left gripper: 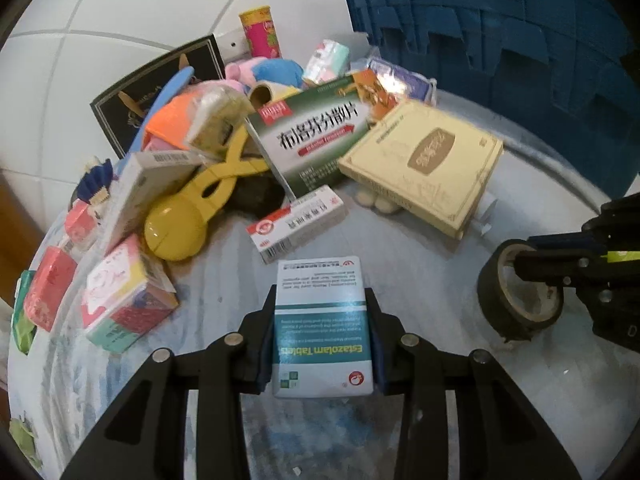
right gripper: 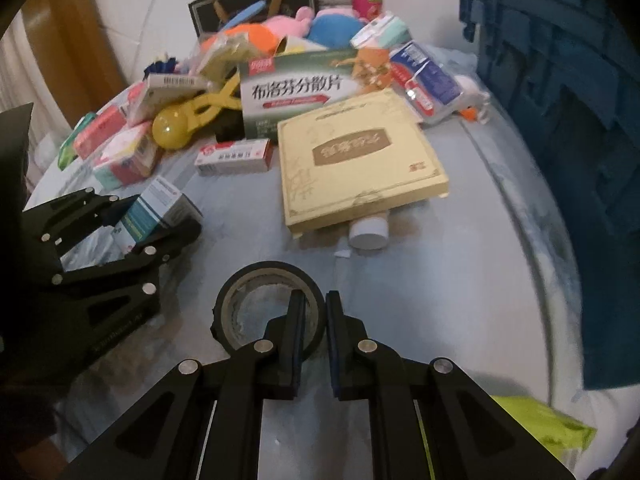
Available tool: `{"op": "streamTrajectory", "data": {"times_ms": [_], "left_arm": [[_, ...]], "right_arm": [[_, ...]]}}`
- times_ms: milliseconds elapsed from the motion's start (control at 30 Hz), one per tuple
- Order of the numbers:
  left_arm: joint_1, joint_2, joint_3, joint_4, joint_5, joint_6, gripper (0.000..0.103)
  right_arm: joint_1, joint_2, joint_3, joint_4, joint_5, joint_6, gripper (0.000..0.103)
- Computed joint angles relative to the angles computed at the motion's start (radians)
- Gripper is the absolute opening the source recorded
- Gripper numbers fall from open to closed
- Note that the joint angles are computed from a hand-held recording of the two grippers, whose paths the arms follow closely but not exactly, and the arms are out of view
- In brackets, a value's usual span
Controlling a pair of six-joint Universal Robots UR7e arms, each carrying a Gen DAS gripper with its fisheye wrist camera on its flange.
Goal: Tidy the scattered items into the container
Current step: 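Grasp the Estazolam Tablets box with the left gripper while the right grasps the tape roll, then lift the tablets box and tape roll over the crate and release both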
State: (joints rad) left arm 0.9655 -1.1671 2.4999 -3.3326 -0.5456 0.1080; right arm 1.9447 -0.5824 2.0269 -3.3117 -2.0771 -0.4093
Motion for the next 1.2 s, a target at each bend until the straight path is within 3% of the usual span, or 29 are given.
{"op": "streamTrajectory", "data": {"times_ms": [167,467,867,1033,1200], "left_arm": [[-0.038,-0.028,0.019,-0.019,0.018,0.004,0.036],[-0.160,-0.248,0.049,0.138,0.093,-0.053,0.036],[-0.386,-0.469,0.030,0.312,0.168,-0.056,0.036],[-0.453,-0.447,-0.022,0.222,0.152,0.059,0.036],[-0.502,-0.344,-0.112,0.063,0.097,0.218,0.036]], "right_arm": [[0.022,-0.016,0.019,-0.036,-0.014,-0.001,0.010],[0.096,-0.090,0.053,-0.101,0.003,0.021,0.010],[0.263,-0.231,0.084,-0.192,-0.044,0.055,0.010],[0.332,-0.284,0.085,-0.252,-0.101,0.050,0.010],[0.376,-0.341,0.078,-0.324,-0.170,0.009,0.010]]}}
